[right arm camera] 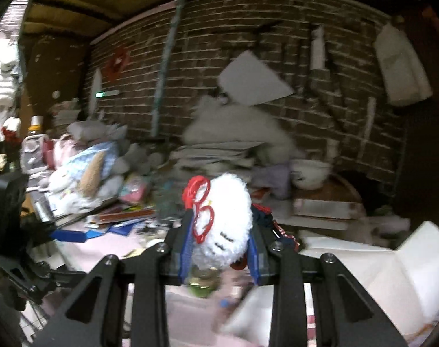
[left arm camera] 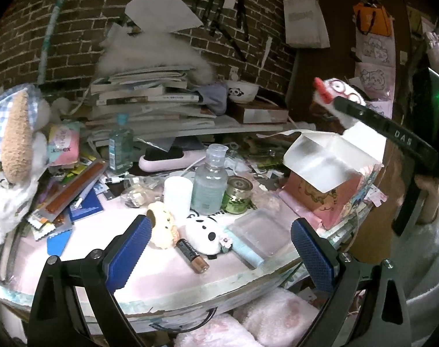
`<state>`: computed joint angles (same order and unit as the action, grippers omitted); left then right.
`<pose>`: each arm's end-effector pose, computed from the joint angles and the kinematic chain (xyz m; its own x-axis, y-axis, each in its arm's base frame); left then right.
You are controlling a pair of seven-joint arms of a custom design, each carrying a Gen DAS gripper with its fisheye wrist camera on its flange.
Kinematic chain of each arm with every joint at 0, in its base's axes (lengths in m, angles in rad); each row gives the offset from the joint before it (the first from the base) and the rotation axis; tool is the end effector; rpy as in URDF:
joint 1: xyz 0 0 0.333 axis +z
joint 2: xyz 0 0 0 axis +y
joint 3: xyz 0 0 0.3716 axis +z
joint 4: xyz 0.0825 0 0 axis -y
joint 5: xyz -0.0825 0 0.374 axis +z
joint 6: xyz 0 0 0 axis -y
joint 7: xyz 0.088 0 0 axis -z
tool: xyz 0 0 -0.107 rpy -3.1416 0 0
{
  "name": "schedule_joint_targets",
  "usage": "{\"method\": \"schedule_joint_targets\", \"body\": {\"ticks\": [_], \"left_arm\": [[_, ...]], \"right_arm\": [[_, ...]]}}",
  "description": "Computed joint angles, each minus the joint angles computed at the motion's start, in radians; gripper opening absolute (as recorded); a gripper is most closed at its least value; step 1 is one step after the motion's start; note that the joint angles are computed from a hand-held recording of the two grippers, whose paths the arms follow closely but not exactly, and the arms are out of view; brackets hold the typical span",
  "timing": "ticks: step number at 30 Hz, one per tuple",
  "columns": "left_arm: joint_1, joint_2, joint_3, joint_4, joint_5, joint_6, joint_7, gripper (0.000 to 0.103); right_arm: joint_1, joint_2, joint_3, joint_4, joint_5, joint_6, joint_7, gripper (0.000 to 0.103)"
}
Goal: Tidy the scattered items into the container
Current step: 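Grasp the white plush with red glasses with the right gripper and drop it into the box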
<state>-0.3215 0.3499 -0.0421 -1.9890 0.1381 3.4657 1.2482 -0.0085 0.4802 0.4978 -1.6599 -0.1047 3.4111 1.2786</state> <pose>0.6170 -0.2479 0.4864 -0.3048 -0.9302 0.2045 -0.4754 -0.0374 -0.8790 0.6701 0.2682 0.5778 0.5268 -0.8363 0.1521 -0.1227 -0.2519 -0.9599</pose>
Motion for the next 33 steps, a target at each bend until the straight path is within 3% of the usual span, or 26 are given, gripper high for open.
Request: {"method": "schedule_joint_targets", "body": {"ticks": [4, 9, 13, 17, 23, 26, 28, 33], "left_arm": [[0.018, 0.012, -0.021, 0.019, 0.015, -0.015, -0.016, 0.097], [-0.010, 0.023, 0.004, 0.038, 0.005, -0.034, -0.024, 0.097], [0.001, 0.031, -0.011, 0.052, 0.026, -0.041, -0.036, 0.097], [-0.004, 0.038, -0.009, 0.068, 0.036, -0.057, -0.050, 0.097], [-0.103, 0.039, 0.091, 0.088, 0.008, -0.086, -0.052, 0.097], [-0.076, 0.040, 0.061, 0.090, 0.025, -0.080, -0.057, 0.097], [-0.083, 0.040, 0.069, 0.096, 0.024, -0.089, -0.059, 0.097], [-0.157, 0.037, 0.150, 0.104, 0.008, -0.112, -0.064, 0.097]], "right_arm": [[0.109, -0.056, -0.184, -0.005, 0.102, -0.029, -0.012, 0.028], [0.218, -0.094, -0.373, 0.006, 0.225, -0.116, -0.043, 0.029], [0.267, -0.108, -0.475, 0.034, 0.267, -0.244, -0.064, 0.029], [0.249, -0.104, -0.477, 0.079, 0.277, -0.408, -0.105, 0.029], [0.263, -0.040, -0.504, 0.212, 0.232, -0.673, -0.116, 0.029], [0.270, 0.017, -0.522, 0.312, 0.204, -0.786, -0.086, 0.029], [0.273, 0.047, -0.532, 0.361, 0.187, -0.831, -0.059, 0.030], [0.269, 0.070, -0.528, 0.391, 0.173, -0.854, -0.041, 0.031]]}}
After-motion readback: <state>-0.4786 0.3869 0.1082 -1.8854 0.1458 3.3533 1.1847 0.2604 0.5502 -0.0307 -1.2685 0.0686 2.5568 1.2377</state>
